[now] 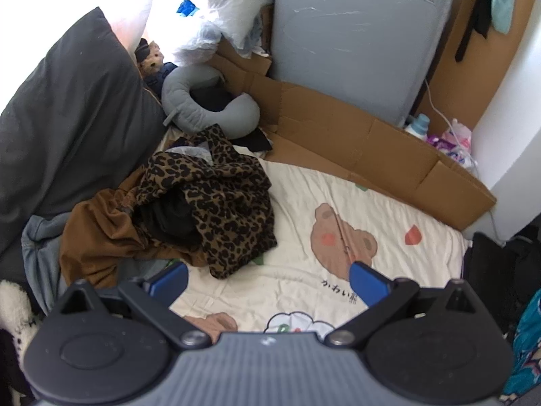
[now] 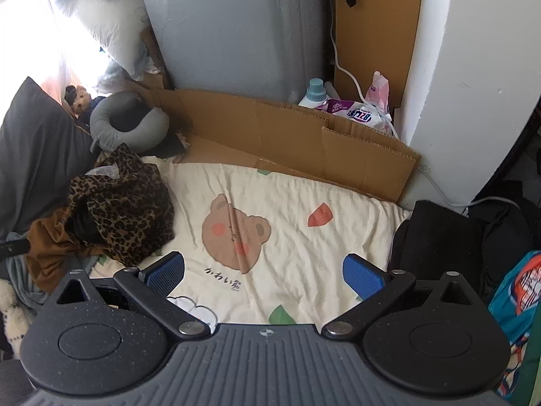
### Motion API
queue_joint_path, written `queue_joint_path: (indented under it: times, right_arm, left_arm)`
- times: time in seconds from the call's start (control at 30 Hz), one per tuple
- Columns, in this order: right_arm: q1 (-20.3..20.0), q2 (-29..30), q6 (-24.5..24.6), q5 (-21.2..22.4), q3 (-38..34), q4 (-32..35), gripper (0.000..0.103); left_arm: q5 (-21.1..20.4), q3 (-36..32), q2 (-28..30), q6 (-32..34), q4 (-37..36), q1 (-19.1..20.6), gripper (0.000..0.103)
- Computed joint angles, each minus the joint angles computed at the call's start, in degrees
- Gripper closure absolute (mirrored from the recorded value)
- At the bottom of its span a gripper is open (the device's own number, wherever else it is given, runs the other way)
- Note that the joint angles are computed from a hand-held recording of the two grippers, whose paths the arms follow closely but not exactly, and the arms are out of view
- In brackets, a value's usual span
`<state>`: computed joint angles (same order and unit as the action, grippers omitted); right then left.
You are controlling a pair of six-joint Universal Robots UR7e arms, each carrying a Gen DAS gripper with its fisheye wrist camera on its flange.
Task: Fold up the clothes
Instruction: 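Move the left tool toward the leopard-print garment on the clothes pile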
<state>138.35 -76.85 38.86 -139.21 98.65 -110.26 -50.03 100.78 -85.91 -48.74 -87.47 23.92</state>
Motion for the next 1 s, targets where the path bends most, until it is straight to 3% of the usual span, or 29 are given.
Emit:
queue_joint_path:
  times: [0.33, 0.53, 1.0]
  right_arm:
    - [-4.41, 2.45, -16.95, 3.98, 1.39, -11.8, 0.001]
    - [-8.28, 3.91, -21.75, 10.79, 0.24, -16.85, 0.001]
    - [-15.86, 8.67, -31.98, 19.14, 0.7, -27.78, 0.001]
  left_arm:
    - [2.01, 3.57, -1.25, 3.66, -8.25, 4.55, 0.001]
    - [3.28, 4.89, -0.4, 6.46, -12.52, 7.76, 0.001]
    - [6.47, 6.96, 5.06, 19.95, -32.29, 15.78, 0.001]
